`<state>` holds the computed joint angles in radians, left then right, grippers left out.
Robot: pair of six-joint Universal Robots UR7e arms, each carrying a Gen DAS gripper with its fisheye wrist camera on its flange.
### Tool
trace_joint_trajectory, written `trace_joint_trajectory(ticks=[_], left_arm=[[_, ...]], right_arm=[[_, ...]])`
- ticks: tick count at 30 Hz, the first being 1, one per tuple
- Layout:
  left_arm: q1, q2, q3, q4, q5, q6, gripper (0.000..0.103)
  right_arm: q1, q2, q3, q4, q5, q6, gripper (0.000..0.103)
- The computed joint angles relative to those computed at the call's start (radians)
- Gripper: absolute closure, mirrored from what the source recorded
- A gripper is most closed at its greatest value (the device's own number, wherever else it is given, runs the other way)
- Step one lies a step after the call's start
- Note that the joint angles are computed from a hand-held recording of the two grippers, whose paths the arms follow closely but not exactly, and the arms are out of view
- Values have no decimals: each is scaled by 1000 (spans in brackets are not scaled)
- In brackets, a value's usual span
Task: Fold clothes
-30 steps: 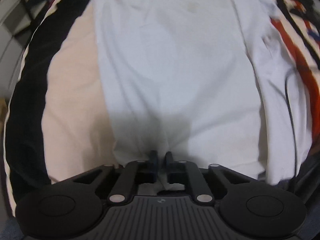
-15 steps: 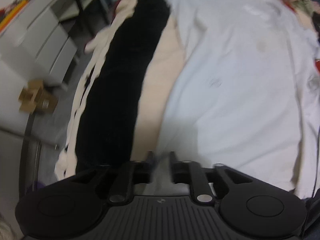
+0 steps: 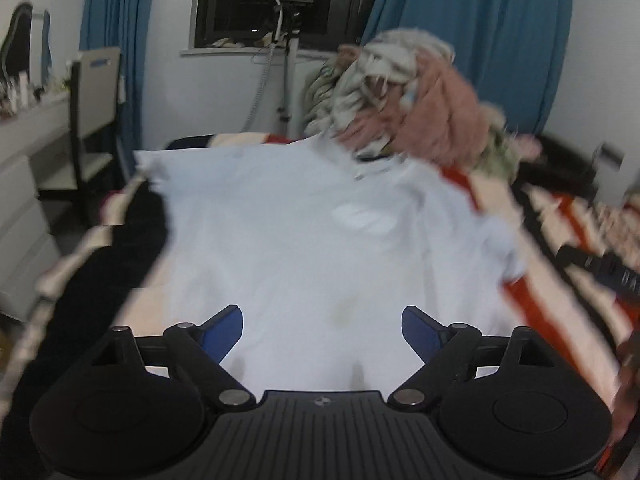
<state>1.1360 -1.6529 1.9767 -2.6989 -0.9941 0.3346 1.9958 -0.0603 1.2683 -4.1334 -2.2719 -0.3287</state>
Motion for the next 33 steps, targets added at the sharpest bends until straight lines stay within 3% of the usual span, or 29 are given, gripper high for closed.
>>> trace_joint_trajectory(ticks=[3,6,8,13,16,21,26,27,29,33], left_arm=[[38,110,67,-224,-75,4,7],[133,218,44,-366,-165,86,7],[173,240,43,-412,-202,140,7],[230,294,28,-483,-288,229,7],[260,333,6,-485,-343,235,7],[295,390,-59,-389,-369,175,7],[316,424,-103,-334,-368,105,7],[319,428,-106,-335,-373,100,7],[319,428,-106,-342,-375,95,7],[315,424,-100,-352,-371,82,7]], right_arm=[[-30,-33,37,-24,62,73,12],[-78,-67,42,-1,115,157,33],[-117,-82,19,43,138,208,40],[-238,-77,-81,187,213,341,70],[-293,-62,-134,274,259,398,71],[-342,-25,-217,387,318,420,70],[-354,-9,-256,420,426,352,70],[-350,-3,-272,430,427,323,71],[-339,12,-307,437,417,272,94],[-301,47,-386,364,322,189,96]])
